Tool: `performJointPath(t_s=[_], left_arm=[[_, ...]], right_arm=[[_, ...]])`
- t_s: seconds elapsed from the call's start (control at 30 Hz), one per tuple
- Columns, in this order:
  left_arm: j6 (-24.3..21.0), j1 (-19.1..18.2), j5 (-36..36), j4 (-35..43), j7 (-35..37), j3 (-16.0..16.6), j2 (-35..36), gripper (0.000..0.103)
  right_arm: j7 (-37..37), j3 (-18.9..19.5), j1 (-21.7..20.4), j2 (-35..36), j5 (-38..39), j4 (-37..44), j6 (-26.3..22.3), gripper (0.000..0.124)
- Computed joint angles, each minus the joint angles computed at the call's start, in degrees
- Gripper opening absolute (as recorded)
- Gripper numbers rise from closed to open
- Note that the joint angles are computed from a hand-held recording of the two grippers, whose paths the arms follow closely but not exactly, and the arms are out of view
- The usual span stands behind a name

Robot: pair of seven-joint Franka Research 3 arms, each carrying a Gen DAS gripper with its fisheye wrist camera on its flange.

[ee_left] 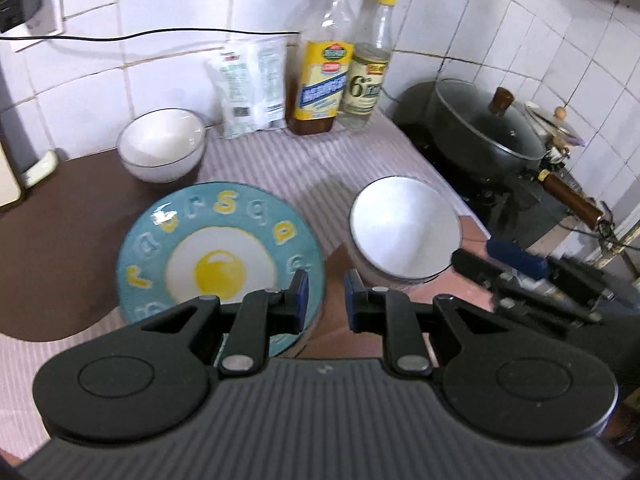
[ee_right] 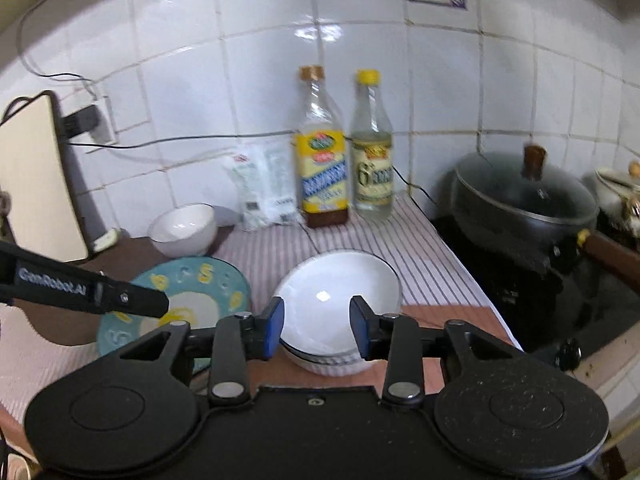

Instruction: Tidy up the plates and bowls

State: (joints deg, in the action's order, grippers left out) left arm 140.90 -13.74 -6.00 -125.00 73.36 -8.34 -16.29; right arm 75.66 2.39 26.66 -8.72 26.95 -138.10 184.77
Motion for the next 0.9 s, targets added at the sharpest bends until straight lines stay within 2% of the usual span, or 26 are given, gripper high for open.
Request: performJointPath(t_s=[0.1, 0.3, 0.4, 0.47, 0.53, 0.63, 0.73, 0.8, 0.9], left_arm=[[-1.65, 0.67, 0.93, -0.85, -0.05, 0.35, -1.47, 0.021], [-2.58, 2.57, 3.46, -1.82, -1.49, 0.87, -2.75, 0.027], [-2.29, 3.09, 4.28, -1.84, -0.73, 1.32, -2.63, 0.030], [-2.34, 3.71, 5.22, -2.05, -1.06, 1.33, -2.49, 0.034], [-2.47, 4.36, 5.72, -2.16, -1.63, 1.52, -2.13, 0.036], [-1.22, 5.13, 6.11, -2.51, -1.46, 2.00, -1.33, 0.040], [1.16, 6.37, 7.66, -2.55, -1.87, 2.08, 0.01, 0.042], [3.61, 7.16, 8.13, -2.69, -2.02, 2.45, 1.14, 0.047], [7.38, 8.85, 9.84, -2.60, -3.28, 2.55, 3.26, 0.049]], right_arm=[[-6.95, -6.35, 7.50, -0.52, 6.43, 1.99, -2.89, 0.046], [-21.26, -8.77, 12.16, 0.44, 19.13, 6.31, -6.35, 0.054], [-25.15, -7.70, 11.58, 1.92, 22.28, 8.60, -7.89, 0.060], [-29.84, -7.42, 11.81, 3.24, 27.28, 10.63, -8.97, 0.065], [-34.34, -6.72, 11.53, 4.77, 31.62, 12.73, -10.23, 0.066], [-37.06, -4.61, 10.07, 7.66, 33.86, 15.76, -10.55, 0.069], [-38.70, -2.30, 8.24, 11.33, 35.50, 19.54, -10.90, 0.069], [-38.52, -0.80, 6.90, 14.10, 35.94, 22.38, -11.25, 0.069], [-39.94, 1.80, 3.80, 18.68, 40.05, 27.74, -13.04, 0.069]])
